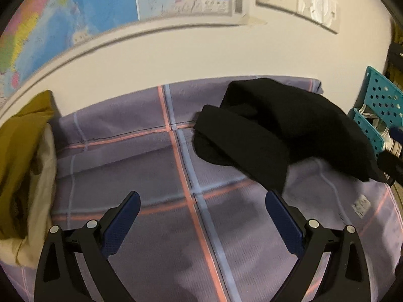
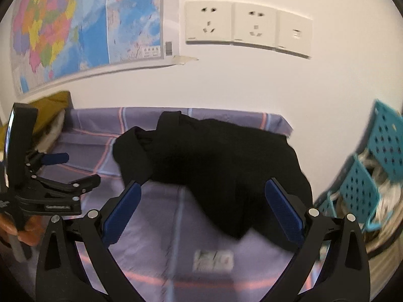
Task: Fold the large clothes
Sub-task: 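Close the right gripper on the black jacket while the left gripper approaches it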
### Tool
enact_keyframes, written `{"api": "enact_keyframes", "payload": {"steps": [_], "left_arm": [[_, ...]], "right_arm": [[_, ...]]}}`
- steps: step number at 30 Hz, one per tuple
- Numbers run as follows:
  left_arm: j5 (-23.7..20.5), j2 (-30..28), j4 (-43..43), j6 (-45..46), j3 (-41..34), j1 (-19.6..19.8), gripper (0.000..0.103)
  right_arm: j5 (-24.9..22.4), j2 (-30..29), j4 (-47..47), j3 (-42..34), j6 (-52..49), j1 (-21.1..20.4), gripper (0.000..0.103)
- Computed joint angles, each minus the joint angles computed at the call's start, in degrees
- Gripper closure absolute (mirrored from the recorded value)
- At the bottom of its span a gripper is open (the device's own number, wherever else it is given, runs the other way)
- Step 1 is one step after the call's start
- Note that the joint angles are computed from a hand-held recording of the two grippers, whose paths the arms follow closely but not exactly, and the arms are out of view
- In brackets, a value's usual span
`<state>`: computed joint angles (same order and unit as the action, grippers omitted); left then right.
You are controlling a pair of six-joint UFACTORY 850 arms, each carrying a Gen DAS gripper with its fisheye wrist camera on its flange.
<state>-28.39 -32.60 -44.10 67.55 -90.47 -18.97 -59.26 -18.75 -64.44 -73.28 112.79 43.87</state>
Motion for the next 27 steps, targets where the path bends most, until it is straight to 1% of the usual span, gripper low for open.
{"api": "enact_keyframes", "payload": {"steps": [2, 5, 6, 9, 12, 13, 14, 15, 16, 17, 18, 20, 21, 22, 23, 24, 25, 26, 27], "left_arm": [[0.1, -2.1, 2.1, -2.4, -2.6, -0.4, 0.007], [-0.1, -4.3, 3.7, -4.8, -5.5, -0.7, 0.007], [-0.3, -4.9, 4.2, -5.5, -6.4, -0.7, 0.007], [-1.3, -6.4, 5.2, -7.3, -8.6, -0.6, 0.007], [-1.6, -7.3, 5.7, -7.8, -9.8, -0.5, 0.007], [-1.9, -7.7, 6.1, -8.1, -10.4, -0.4, 0.007], [-2.2, -8.1, 6.2, -8.4, -10.9, -0.2, 0.007], [-2.4, -8.4, 6.1, -8.3, -11.3, -0.1, 0.007], [-2.7, -8.7, 6.1, -8.3, -11.8, 0.1, 0.007], [-2.9, -9.0, 6.1, -8.2, -12.1, 0.3, 0.007], [-2.9, -9.1, 6.3, -8.3, -12.4, 0.3, 0.007], [-3.1, -9.7, 6.6, -8.6, -13.2, 0.5, 0.007], [-3.3, -9.8, 5.9, -7.7, -13.4, 0.8, 0.007], [-3.3, -9.9, 5.7, -7.5, -13.6, 0.8, 0.007], [-3.2, -9.9, 5.1, -6.8, -13.6, 0.9, 0.007], [-3.5, -10.0, 4.3, -5.9, -13.8, 0.9, 0.007], [-3.7, -10.0, 3.7, -4.9, -13.9, 0.9, 0.007], [-3.3, -10.0, 3.7, -4.6, -13.9, 0.7, 0.007], [-2.8, -9.9, 3.1, -3.6, -13.6, 0.6, 0.007]], "right_arm": [[3.2, -0.5, 0.0, -0.5, -4.0, -2.7, 0.006], [10.2, -0.8, 0.8, -0.6, -8.2, -7.0, 0.006], [13.9, -0.7, 0.9, -0.2, -8.8, -8.9, 0.006], [18.9, -0.8, 0.3, 0.3, -7.0, -12.0, 0.006], [28.6, -0.7, 1.2, 1.2, -6.3, -15.6, 0.006], [32.5, -0.8, 1.5, 1.5, -5.9, -16.5, 0.010], [35.0, -0.7, 0.4, 1.8, -5.4, -16.8, 0.025], [35.2, -0.9, 0.7, 1.3, -6.7, -16.7, 0.034], [33.0, -1.2, 0.3, 0.6, -8.4, -15.8, 0.043], [32.4, -1.0, -0.9, 0.5, -9.5, -15.0, 0.077], [34.1, -0.1, -1.9, 1.0, -9.6, -14.4, 0.095], [32.8, 0.8, -2.2, 0.9, -11.4, -12.8, 0.095], [32.4, 1.7, -3.1, 1.2, -13.7, -11.3, 0.096], [32.6, 2.3, -3.2, 1.5, -15.0, -10.2, 0.095], [33.5, 2.6, -2.3, 1.6, -16.7, -9.8, 0.090], [34.8, 3.0, 0.4, 1.9, -19.9, -9.9, 0.071], [35.1, 2.7, 3.6, 1.6, -23.4, -10.0, 0.053], [33.3, 1.9, 5.6, 0.7, -25.9, -9.8, 0.023], [31.3, 1.0, 5.3, -0.2, -26.3, -9.7, 0.022]]}}
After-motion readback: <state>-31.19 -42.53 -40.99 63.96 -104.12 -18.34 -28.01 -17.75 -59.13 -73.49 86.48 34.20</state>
